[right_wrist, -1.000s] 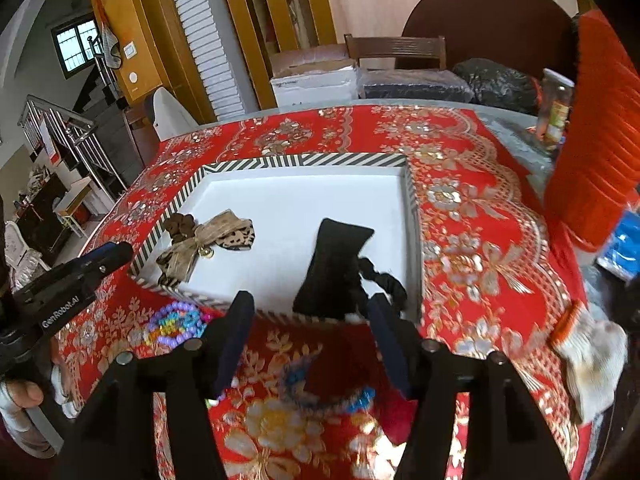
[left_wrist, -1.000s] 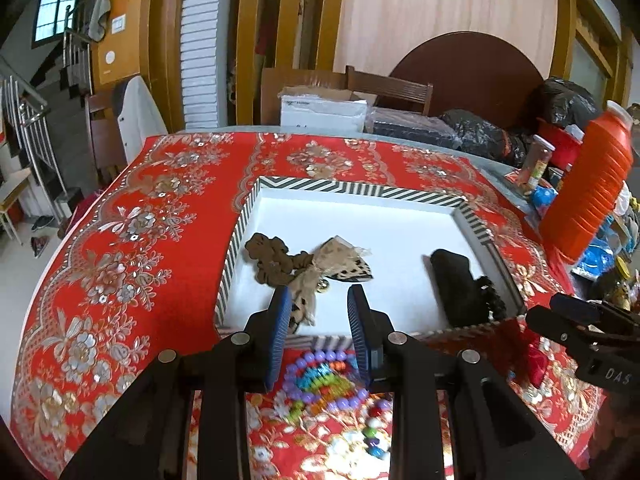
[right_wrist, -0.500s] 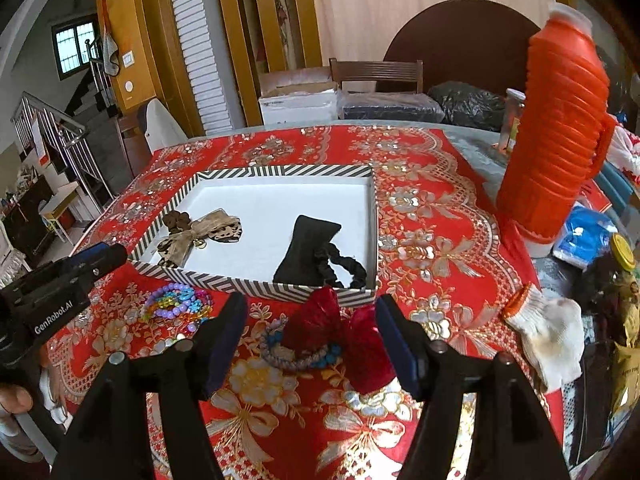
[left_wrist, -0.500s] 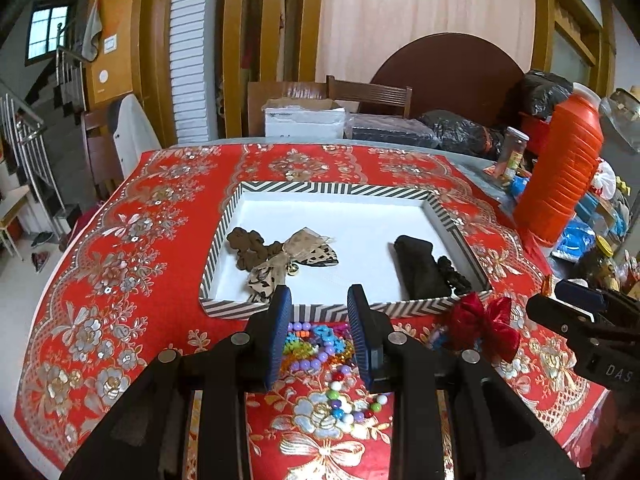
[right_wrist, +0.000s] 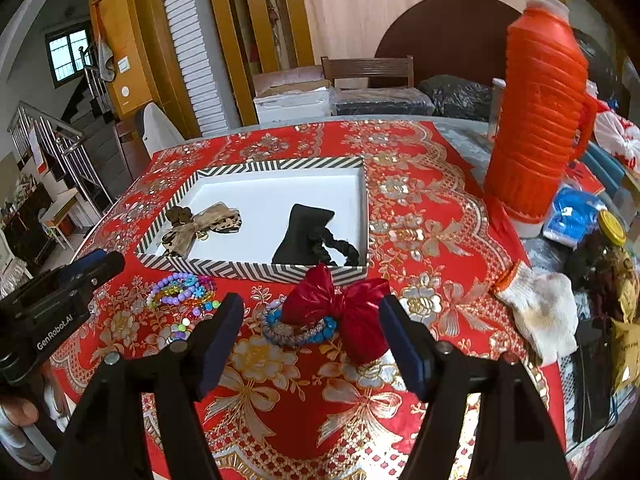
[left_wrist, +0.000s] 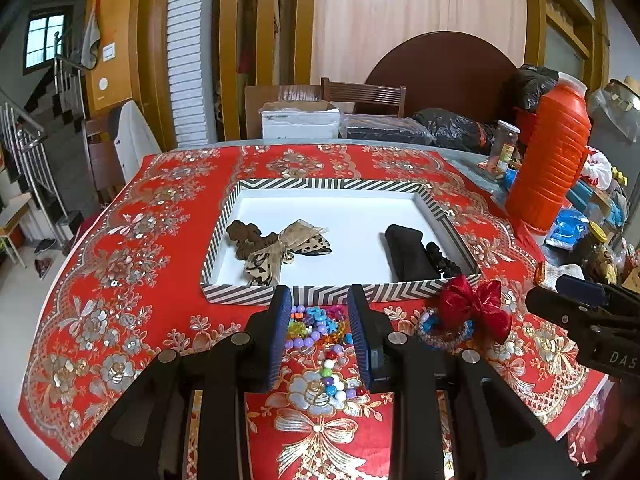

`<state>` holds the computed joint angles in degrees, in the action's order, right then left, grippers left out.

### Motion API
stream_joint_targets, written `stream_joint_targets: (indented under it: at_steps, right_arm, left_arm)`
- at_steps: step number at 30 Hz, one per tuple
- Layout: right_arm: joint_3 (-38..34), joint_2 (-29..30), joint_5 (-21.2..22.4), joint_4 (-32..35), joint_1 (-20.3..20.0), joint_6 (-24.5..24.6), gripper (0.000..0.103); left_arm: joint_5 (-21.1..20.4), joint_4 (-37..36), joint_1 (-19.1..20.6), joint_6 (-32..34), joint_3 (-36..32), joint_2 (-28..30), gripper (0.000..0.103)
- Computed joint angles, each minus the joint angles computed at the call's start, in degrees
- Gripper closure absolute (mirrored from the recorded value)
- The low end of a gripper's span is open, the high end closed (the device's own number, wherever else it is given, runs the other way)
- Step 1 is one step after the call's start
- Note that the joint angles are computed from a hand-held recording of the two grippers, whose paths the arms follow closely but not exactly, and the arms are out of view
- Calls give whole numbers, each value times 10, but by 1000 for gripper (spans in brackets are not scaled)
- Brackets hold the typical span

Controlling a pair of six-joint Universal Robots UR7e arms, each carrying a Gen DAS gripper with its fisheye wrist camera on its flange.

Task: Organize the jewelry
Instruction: 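Move the left tool over the colourful beaded bracelets beside the tray rim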

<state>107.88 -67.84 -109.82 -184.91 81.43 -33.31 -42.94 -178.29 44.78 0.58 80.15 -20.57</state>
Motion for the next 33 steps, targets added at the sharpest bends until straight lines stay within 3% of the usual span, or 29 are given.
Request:
stream_joint_targets:
  at_steps: [33]
  right_arm:
    - [-7, 12, -14, 16, -6, 2, 29]
  left_arm:
    - [-4, 16, 10, -21, 5, 0, 81]
